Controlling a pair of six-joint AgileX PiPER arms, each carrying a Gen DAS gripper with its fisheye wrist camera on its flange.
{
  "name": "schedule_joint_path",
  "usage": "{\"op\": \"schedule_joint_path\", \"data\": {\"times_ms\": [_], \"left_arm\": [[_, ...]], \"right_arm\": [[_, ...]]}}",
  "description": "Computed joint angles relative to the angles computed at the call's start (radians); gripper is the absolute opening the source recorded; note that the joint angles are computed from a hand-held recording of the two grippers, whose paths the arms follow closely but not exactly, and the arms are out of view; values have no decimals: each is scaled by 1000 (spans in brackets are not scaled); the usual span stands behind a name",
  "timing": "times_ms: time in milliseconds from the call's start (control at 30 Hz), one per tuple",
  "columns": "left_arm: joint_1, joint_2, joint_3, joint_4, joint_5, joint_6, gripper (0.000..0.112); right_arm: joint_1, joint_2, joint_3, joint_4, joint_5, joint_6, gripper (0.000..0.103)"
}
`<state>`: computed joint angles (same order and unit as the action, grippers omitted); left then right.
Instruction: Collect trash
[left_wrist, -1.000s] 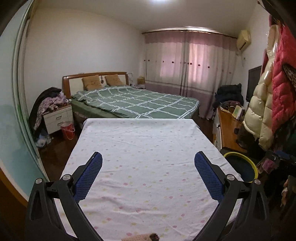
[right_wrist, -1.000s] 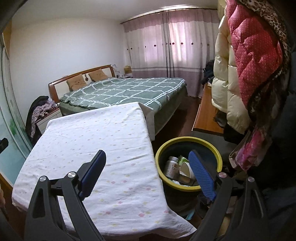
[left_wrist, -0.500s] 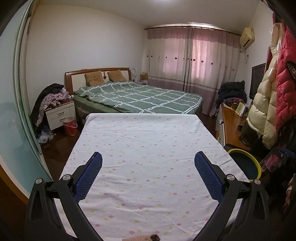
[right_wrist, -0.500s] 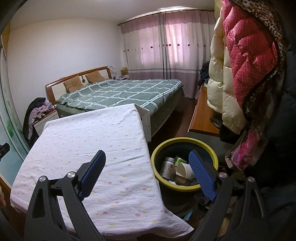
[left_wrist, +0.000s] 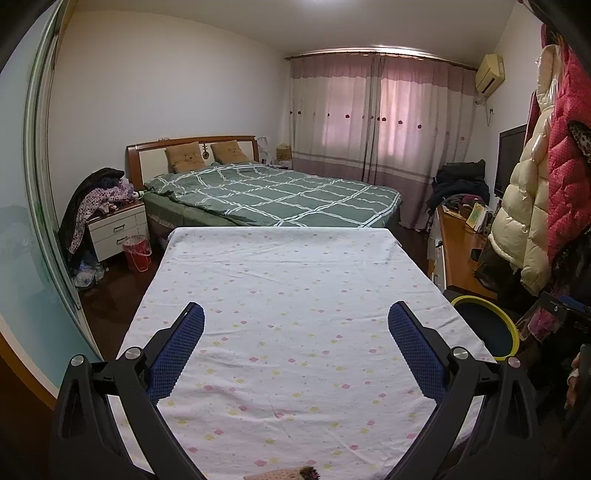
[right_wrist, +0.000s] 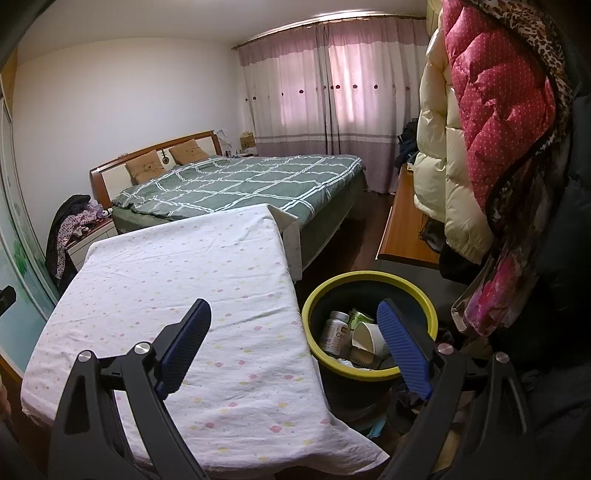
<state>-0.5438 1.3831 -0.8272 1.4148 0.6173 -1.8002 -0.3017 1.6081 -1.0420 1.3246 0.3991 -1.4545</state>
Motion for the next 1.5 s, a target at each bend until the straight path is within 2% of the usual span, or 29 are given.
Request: {"op": "schedule_joint_path", "data": {"times_ms": [1500], "left_arm": [[1,12,-4,-1,-3,1,98]], "right_arm": [[18,20,-4,13,-14,-3,87]]}}
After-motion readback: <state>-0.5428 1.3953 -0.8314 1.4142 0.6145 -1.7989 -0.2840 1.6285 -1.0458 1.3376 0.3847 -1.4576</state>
